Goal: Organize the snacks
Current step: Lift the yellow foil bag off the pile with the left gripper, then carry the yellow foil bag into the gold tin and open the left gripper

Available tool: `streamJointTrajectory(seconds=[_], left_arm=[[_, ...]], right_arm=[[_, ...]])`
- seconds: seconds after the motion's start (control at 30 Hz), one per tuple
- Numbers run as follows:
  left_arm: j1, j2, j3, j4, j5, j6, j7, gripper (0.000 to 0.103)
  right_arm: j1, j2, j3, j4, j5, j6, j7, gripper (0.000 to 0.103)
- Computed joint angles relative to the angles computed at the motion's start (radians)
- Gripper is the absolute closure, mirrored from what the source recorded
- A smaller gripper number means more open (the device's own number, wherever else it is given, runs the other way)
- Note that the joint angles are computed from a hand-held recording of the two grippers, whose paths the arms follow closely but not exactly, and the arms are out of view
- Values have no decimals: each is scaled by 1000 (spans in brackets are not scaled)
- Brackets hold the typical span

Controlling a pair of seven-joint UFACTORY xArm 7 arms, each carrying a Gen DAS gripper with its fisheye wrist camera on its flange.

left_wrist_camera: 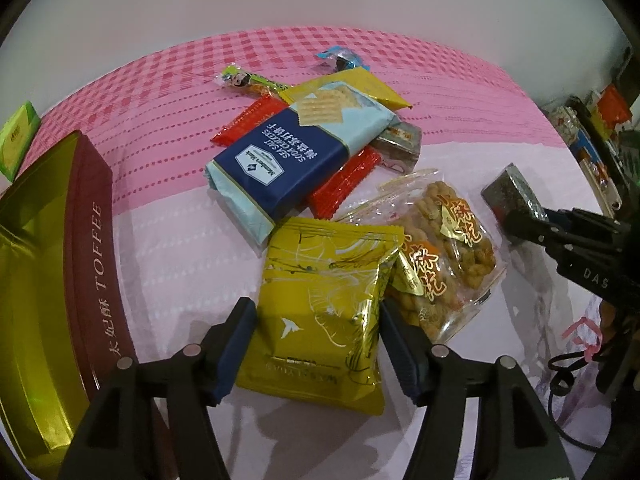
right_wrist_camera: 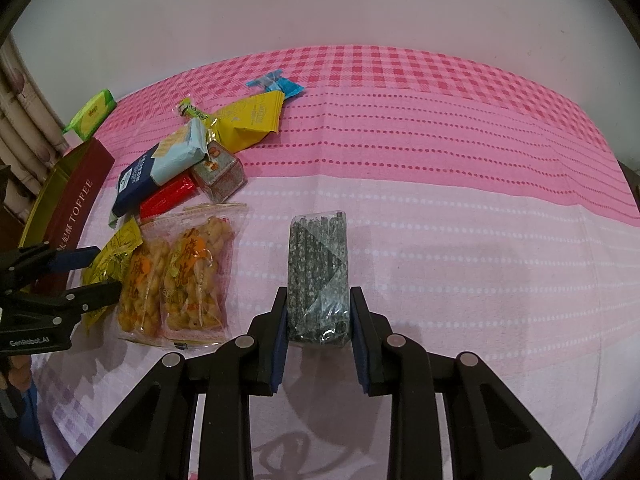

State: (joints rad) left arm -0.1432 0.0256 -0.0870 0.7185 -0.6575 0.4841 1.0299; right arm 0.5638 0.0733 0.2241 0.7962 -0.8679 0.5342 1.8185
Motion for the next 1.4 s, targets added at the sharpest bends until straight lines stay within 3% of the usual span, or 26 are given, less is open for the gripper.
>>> streamJointTrajectory(seconds=[0.27,0.83,1.1,1.4], left_arm=[[3,-17,6,-14,-52,-1,28,43],[-6,-146,63,-49,-40,48,-9,43],[10,-189,106,-46,12,25,-50,43],[112,-101,139,13,161,-73,-182,43]], right_arm=[[3,3,1,4,1,9,-6,78],[15,16,0,21,-4,39,-6,78],[20,20,0,29,10,57,-22,78],[28,31,-1,46,25,82,-39,79]])
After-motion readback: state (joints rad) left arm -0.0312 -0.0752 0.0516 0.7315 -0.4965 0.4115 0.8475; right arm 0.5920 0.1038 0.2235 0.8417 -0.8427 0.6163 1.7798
